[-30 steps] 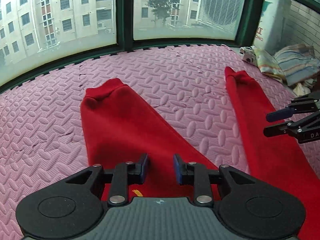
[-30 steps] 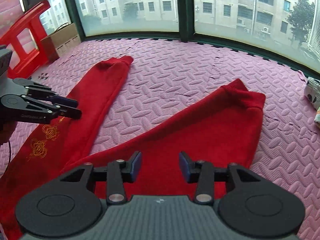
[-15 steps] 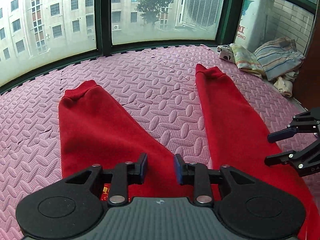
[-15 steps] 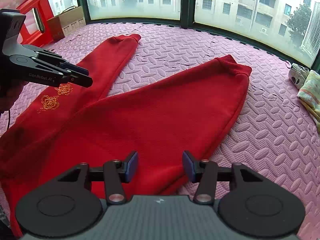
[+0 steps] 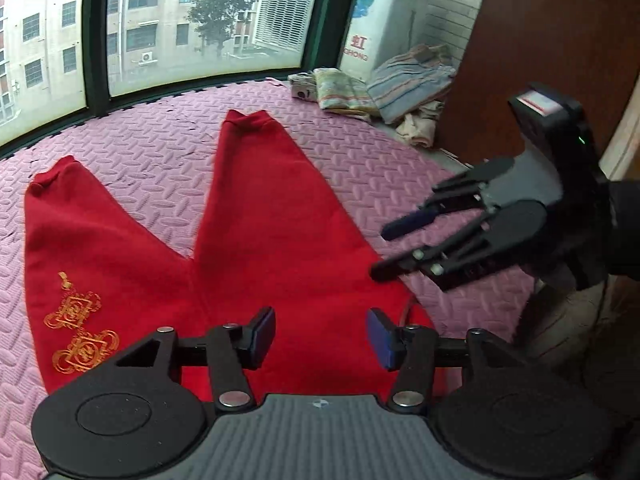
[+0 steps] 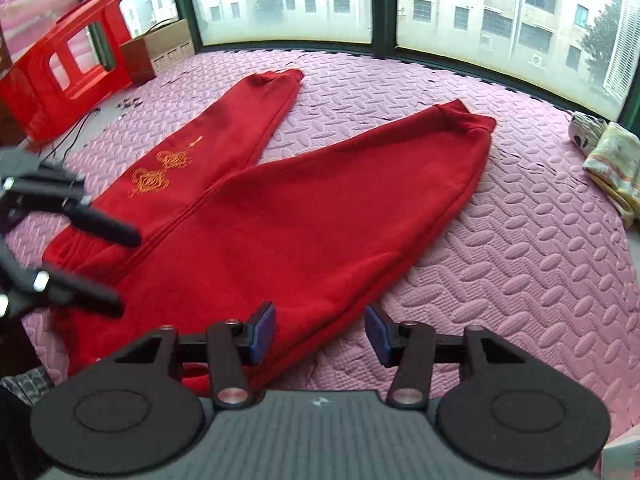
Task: Fold clothes
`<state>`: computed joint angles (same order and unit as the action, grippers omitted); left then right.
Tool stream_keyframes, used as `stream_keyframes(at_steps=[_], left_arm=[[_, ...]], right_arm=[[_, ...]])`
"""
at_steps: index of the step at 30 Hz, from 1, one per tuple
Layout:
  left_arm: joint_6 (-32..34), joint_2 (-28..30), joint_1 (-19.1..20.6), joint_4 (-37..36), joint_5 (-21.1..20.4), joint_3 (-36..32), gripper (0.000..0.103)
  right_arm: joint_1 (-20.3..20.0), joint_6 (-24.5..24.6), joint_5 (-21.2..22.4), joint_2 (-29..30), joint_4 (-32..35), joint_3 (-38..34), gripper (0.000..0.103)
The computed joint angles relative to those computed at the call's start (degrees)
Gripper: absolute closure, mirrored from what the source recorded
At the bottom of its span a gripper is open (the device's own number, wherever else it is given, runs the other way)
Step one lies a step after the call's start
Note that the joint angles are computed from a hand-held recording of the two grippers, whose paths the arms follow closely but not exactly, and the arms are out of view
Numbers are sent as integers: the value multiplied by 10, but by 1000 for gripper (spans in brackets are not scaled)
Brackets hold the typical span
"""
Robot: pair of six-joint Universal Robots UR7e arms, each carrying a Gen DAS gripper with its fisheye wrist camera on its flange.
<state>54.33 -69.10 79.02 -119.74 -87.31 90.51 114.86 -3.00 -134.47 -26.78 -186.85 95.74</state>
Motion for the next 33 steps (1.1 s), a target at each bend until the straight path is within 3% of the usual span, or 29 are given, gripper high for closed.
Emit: stream_keyframes(at_steps=[3,8,12,14,18,19,27,33], left_arm=[[35,-25,-6,-2,-3,43,26],[69,-41,-13,-42,10,97,27],[58,-36,-15,-76,38,114,45],[49,-32,-13,-83,40,113,48],[52,-28,-9,-72,28,102,81],[49,-27,-8,-61,21,95,84],[2,-31,14,-22,-59,30,88],[-63,-28,36,-12,-93,-11,91]], right_arm=[[-16,34,-3,-12,-14,0,53],[-55,58,-12,-9,-40,-35,55],[-83,71,-9,1,-45,-75,56],[-92,66,-15,12,-47,-101,56],[-107,63,-15,35,-42,-154,62],[-110,61,-19,42,-39,-168,62],[-119,78,-31,70,-10,-229,90],[-96,57,-50,99,-31,-295,94]])
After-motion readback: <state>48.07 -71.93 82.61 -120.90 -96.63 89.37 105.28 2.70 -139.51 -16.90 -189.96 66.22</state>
